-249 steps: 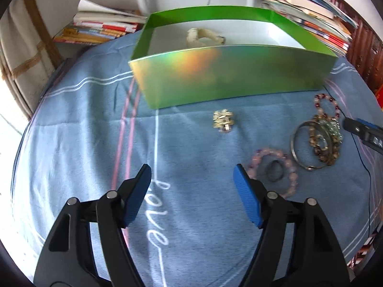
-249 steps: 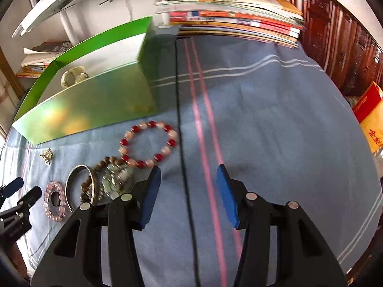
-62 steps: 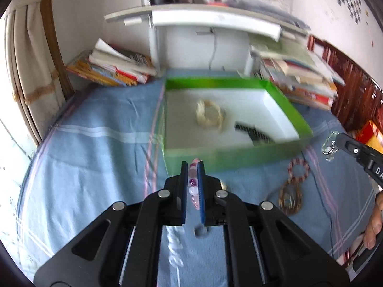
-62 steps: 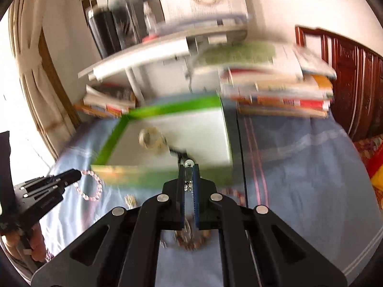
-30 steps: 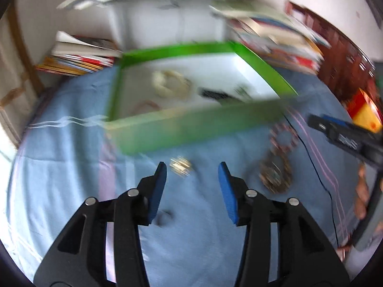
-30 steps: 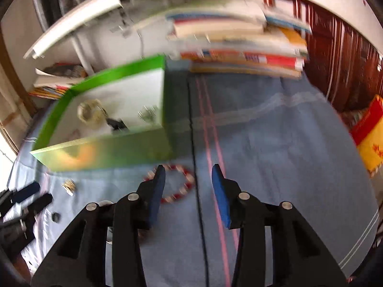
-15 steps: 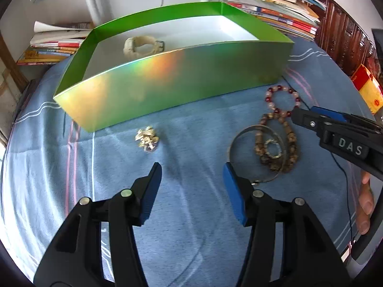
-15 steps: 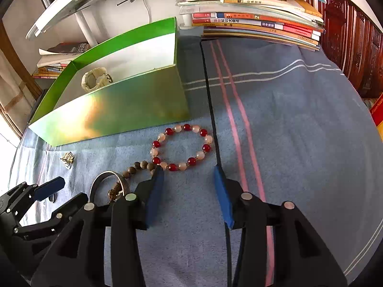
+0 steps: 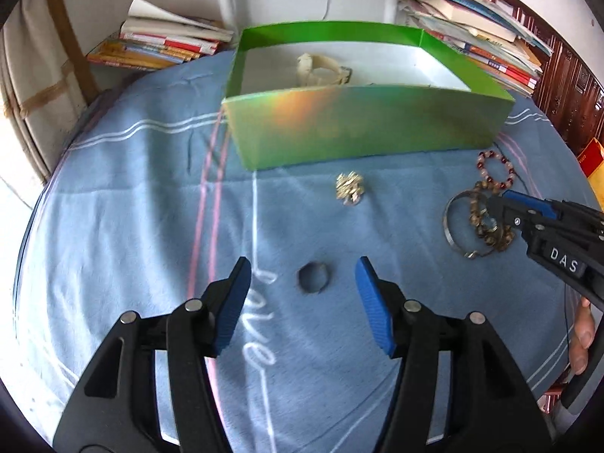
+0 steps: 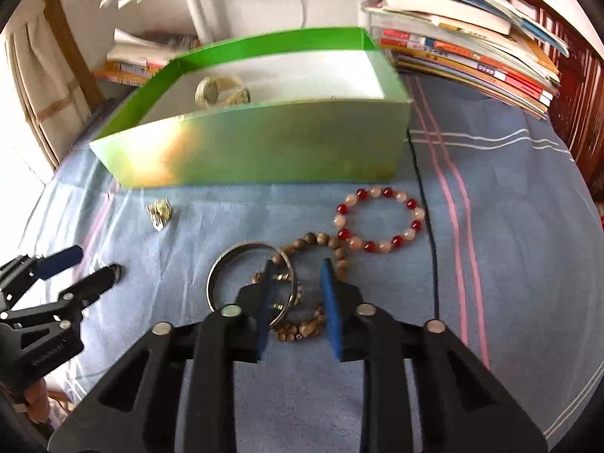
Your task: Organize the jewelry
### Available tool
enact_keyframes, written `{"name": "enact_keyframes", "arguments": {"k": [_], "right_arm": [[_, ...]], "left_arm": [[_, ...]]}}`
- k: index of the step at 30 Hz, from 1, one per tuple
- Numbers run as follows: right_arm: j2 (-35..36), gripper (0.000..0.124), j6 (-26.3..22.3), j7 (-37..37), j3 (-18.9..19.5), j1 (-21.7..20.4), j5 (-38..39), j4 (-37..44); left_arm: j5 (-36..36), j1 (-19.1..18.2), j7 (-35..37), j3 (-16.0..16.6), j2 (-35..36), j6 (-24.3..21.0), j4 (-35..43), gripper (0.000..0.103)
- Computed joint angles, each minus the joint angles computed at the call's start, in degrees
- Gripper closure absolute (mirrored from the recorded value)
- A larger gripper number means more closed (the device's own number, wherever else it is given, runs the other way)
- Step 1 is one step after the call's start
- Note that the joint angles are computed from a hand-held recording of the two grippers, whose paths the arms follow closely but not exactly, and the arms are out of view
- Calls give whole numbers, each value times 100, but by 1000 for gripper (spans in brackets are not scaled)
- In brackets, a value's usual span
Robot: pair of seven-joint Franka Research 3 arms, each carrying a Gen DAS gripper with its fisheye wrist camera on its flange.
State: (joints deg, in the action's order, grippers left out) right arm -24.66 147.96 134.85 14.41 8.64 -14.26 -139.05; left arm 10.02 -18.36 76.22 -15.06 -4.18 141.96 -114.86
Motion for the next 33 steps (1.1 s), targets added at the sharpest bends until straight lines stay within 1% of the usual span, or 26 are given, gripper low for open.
{"name": "enact_keyframes", "arguments": {"k": [2, 3, 5, 10, 14, 17, 20, 21, 23, 26, 30, 33], "right_arm": [[54, 111, 58, -27, 17, 6, -35, 1], [73, 114, -22, -8, 59, -10, -90, 35], [92, 119, -3, 36, 64, -11, -144, 40], [-65, 119, 79, 81, 5, 0, -97, -64], [-400, 119, 123, 199, 19, -116, -65, -266], [-764, 119, 51, 370, 77, -326, -72, -463], [-1062, 119, -113, 509, 125, -514, -70, -649], [-1126, 119, -161, 530, 120, -546, -41, -706], [-1194, 119, -247, 570, 122, -618, -4, -793], [-1215, 119, -286, 581, 110, -650, 58, -892], [-1261, 119, -331, 524, 86, -615, 135, -1006], [-1248, 118, -353, 559, 147, -666, 89, -1003]], "left_arm": [[-108, 9, 70, 29, -48, -20, -80, 45], [-183, 11, 126, 44, -58, -30, -101, 45], [-326, 19, 247, 72, -86, -21, -159, 45], [-439, 27, 343, 72, -67, -20, -202, 46], [-470, 24, 370, 61, -47, -4, -211, 59], [-464, 19, 340, 47, -25, -12, -179, 64], [-545, 16, 360, 53, 10, -52, -99, 64], [-575, 17, 368, 55, 23, -40, -65, 64], [-607, 19, 393, 53, 93, 11, 58, 58], [-483, 8, 282, 7, 343, 30, 369, 52], [-213, -62, 101, -67, 807, -181, 905, 42], [-9, -139, -44, -99, 1088, -289, 1232, 41]]}}
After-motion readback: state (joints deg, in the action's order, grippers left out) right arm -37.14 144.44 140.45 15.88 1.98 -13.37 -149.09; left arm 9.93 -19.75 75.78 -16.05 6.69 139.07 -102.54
